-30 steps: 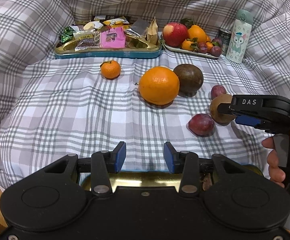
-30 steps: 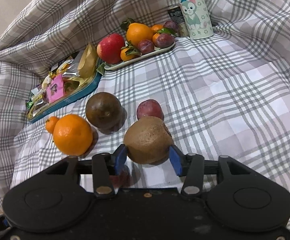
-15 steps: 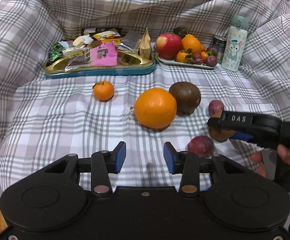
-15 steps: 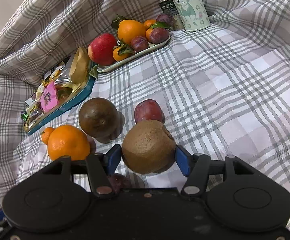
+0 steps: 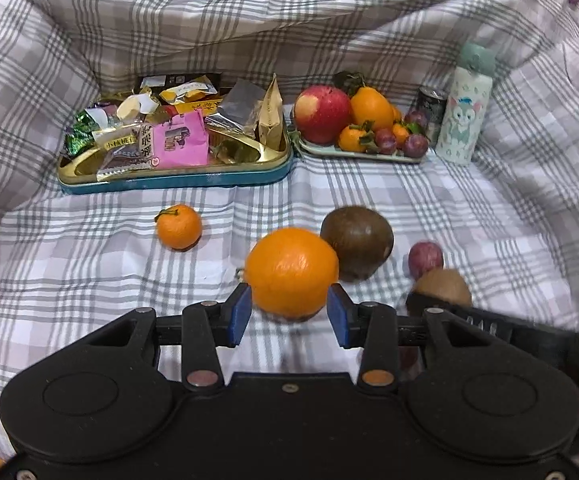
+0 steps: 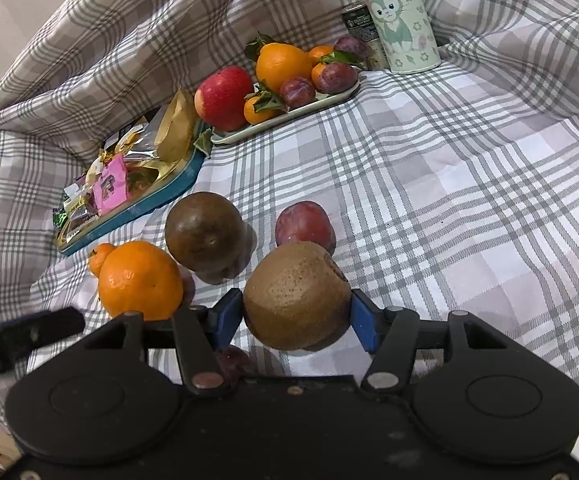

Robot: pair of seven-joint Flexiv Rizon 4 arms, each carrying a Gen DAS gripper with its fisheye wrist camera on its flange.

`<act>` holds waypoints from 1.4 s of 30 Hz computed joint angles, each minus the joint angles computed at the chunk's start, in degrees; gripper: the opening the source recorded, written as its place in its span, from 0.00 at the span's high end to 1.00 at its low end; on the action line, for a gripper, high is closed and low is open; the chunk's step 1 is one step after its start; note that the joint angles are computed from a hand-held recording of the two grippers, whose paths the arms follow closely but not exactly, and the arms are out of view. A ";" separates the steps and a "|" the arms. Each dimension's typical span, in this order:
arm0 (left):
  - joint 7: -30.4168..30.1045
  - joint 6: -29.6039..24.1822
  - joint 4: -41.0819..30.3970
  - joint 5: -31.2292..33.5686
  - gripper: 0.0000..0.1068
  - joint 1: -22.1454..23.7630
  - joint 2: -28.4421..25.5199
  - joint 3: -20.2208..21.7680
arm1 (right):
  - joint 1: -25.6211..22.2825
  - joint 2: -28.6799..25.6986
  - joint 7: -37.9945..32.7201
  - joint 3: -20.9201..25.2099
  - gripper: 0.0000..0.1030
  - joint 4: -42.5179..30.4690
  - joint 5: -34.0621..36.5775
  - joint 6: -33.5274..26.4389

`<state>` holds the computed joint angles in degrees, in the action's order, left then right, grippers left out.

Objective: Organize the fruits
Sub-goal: 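Close the left tool on the large orange while the right tool lifts the kiwi, then carry the orange over the gold tray while the right tool carries the kiwi there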

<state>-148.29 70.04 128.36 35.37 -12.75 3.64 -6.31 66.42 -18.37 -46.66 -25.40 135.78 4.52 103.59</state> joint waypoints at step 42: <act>2.71 -4.22 -10.89 5.61 0.34 -6.84 -11.79 6.43 | -4.48 0.37 -4.45 5.28 0.41 -0.15 1.80 1.29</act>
<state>-145.58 65.81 117.47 40.98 -19.59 -8.15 0.13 61.93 -17.99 -51.11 -20.13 135.63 6.31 104.88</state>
